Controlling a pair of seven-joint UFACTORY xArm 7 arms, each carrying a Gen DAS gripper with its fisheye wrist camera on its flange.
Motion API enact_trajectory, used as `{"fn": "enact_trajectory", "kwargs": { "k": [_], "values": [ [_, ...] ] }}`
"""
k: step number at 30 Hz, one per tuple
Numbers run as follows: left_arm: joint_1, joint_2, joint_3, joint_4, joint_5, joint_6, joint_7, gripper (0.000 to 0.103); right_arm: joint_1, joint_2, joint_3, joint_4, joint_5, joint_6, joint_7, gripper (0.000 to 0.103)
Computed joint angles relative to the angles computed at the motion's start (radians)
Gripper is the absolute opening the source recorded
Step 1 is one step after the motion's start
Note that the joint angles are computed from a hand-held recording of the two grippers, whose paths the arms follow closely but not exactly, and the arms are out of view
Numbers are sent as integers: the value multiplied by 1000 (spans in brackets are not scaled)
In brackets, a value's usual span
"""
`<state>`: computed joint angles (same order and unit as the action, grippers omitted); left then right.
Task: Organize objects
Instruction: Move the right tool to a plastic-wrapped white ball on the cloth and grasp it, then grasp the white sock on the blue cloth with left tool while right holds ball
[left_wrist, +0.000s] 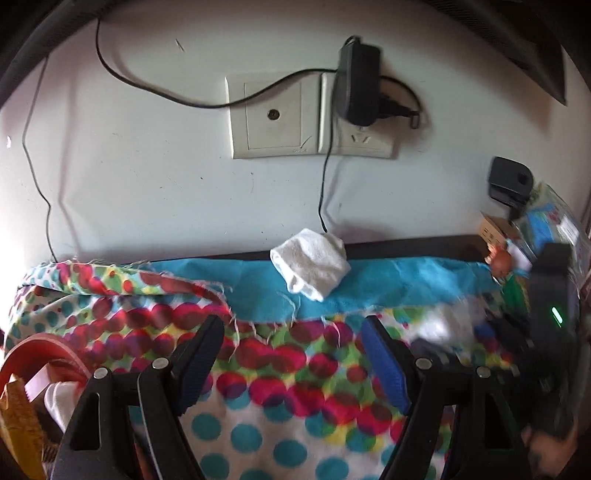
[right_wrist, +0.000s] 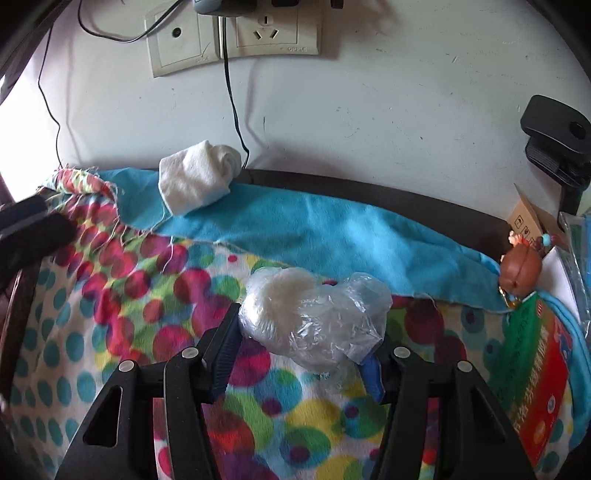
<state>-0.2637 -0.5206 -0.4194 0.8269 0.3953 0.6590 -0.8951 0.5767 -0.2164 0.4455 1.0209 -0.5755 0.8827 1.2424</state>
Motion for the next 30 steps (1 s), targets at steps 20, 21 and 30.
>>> {"fn": "enact_trajectory", "kwargs": {
  "k": [20,21,30],
  "values": [
    [-76,434,119,289,217,-2,-111,79,35,28,15,33,-13,43,29,62],
    [-85,441,128,290,227,5,-123,79,38,31,16,37,-15,46,33,63],
    [-114,447,185,257,194,4,-153,79,74,67,19,77,-38,86,73,64]
  ]
}}
